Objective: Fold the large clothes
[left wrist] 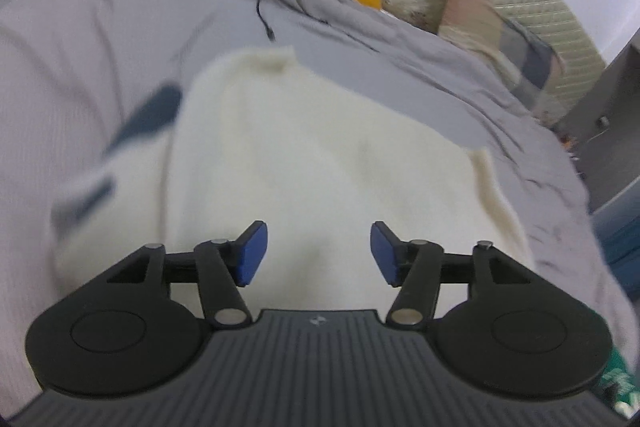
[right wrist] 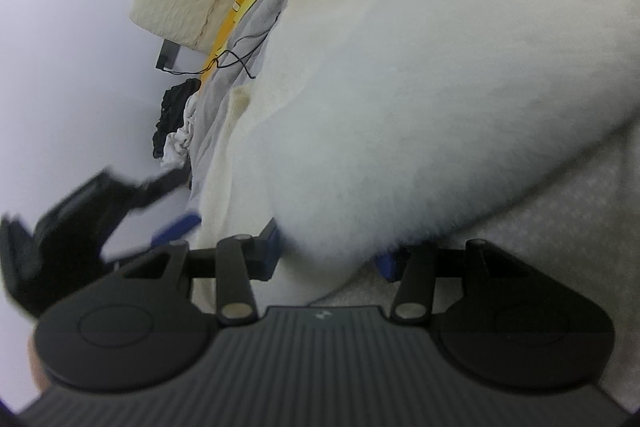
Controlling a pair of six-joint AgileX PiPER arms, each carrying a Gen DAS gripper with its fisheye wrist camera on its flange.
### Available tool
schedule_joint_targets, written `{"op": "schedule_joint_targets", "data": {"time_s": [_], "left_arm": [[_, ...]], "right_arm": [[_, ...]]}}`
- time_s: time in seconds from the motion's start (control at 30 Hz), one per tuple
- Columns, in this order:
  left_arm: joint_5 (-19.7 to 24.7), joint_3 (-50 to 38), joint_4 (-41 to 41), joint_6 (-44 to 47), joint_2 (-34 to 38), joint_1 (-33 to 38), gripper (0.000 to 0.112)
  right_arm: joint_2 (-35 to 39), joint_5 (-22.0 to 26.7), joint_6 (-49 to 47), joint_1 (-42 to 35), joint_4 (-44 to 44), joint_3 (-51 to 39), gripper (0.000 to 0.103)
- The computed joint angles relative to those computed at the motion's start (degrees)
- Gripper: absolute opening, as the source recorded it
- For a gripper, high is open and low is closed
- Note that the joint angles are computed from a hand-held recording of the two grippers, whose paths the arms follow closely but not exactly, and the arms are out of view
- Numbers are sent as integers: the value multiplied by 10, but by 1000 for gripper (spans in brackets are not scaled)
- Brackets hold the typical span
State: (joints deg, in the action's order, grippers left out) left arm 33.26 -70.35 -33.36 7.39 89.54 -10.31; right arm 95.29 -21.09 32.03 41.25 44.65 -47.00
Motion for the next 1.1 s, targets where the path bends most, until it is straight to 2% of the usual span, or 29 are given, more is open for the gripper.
{"op": "schedule_joint_targets", "data": {"time_s": [0.1, 0.17, 0.3, 0.33, 0.37, 0.4, 0.47, 0.57, 0.7, 0.8, 0.9, 1.03, 1.1], "left_arm": [[7, 90, -98, 70, -54, 10, 66], [14, 128, -131, 92, -72, 12, 66], [12, 194, -202, 135, -98, 24, 69], [12, 208, -218, 145, -101, 30, 72], [15, 216, -233, 154, -96, 36, 75], [19, 226, -245, 156, -96, 42, 76], [32, 238, -273, 168, -84, 60, 81], [55, 238, -312, 183, -57, 90, 85], [96, 252, -420, 244, -13, 139, 87], [130, 262, -495, 284, 19, 171, 89], [146, 282, -555, 313, 30, 193, 89], [145, 299, -618, 351, 40, 208, 89], [135, 310, -653, 374, 35, 209, 87]], "right_arm": [[-21, 1, -60, 12, 63, 10, 51], [-34, -1, -120, 19, 119, 13, 51], [-52, -15, -72, 20, 110, 40, 51], [-57, -23, -49, 21, 105, 51, 57], [-61, -33, -37, 23, 115, 61, 69], [-67, -49, -41, 29, 149, 71, 74], [-76, -112, 18, 46, 164, 104, 79], [-91, -150, 82, 41, 172, 135, 84], [-77, -173, 212, 13, 86, 154, 87], [-74, -171, 217, 4, 67, 148, 88], [-90, -199, 229, 5, 31, 162, 88], [-116, -234, 268, -14, -47, 193, 88], [-116, -246, 278, -15, -51, 202, 88]]}}
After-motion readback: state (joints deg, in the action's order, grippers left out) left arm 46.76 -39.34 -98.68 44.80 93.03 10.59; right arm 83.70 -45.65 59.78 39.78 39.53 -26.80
